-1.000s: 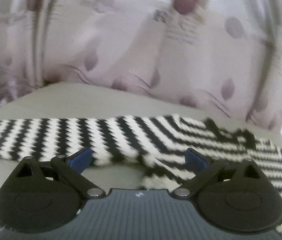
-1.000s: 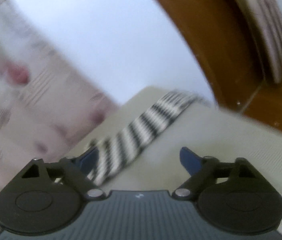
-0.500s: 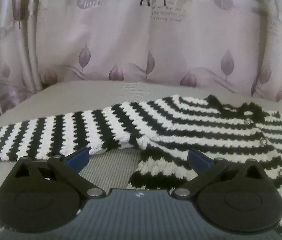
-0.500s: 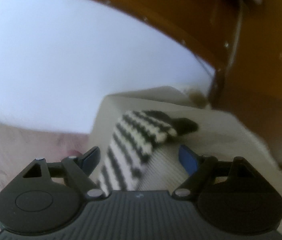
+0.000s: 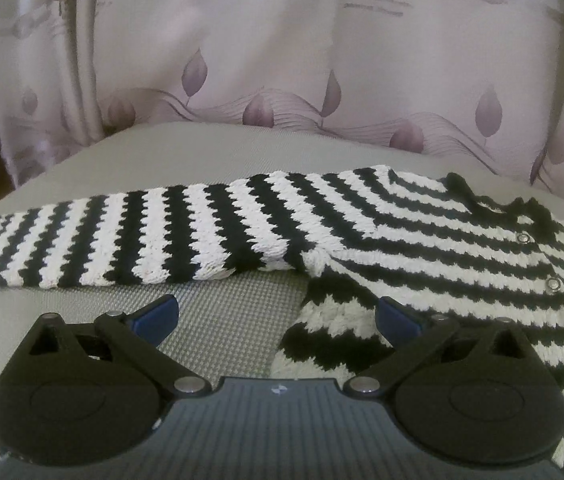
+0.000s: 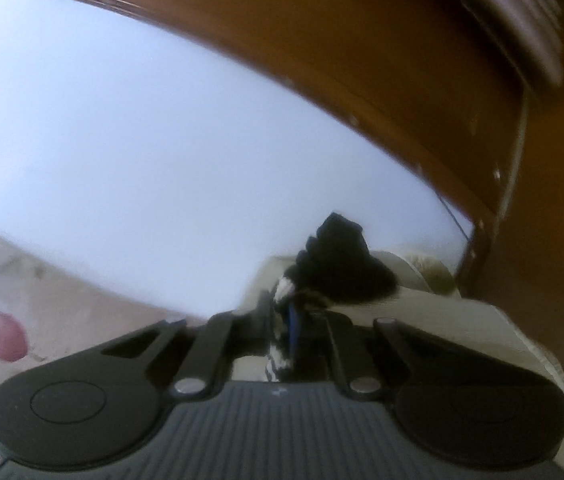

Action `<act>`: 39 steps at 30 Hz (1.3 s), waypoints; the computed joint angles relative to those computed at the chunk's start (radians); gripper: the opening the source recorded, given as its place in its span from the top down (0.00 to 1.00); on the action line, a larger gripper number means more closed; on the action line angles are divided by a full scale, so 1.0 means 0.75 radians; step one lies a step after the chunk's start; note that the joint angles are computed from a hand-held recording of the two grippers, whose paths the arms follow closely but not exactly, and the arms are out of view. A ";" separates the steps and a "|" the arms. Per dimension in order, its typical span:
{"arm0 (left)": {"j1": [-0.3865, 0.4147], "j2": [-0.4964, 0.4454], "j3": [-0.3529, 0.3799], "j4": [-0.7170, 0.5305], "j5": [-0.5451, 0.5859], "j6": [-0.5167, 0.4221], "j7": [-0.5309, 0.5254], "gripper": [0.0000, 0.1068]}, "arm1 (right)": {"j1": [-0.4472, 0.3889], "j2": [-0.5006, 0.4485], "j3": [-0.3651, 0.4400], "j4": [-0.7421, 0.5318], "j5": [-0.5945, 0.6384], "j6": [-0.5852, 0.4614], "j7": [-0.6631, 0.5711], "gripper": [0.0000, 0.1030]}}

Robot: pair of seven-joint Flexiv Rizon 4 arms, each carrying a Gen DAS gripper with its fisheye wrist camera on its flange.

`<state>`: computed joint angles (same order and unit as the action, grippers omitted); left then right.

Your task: Fold small clothes

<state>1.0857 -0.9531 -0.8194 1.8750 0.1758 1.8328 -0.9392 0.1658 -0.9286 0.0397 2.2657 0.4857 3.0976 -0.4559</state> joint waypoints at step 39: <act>0.178 -0.137 -0.201 0.027 -0.009 -0.020 -0.153 0.04 | 0.367 -0.128 0.266 0.087 0.828 0.132 0.314 0.90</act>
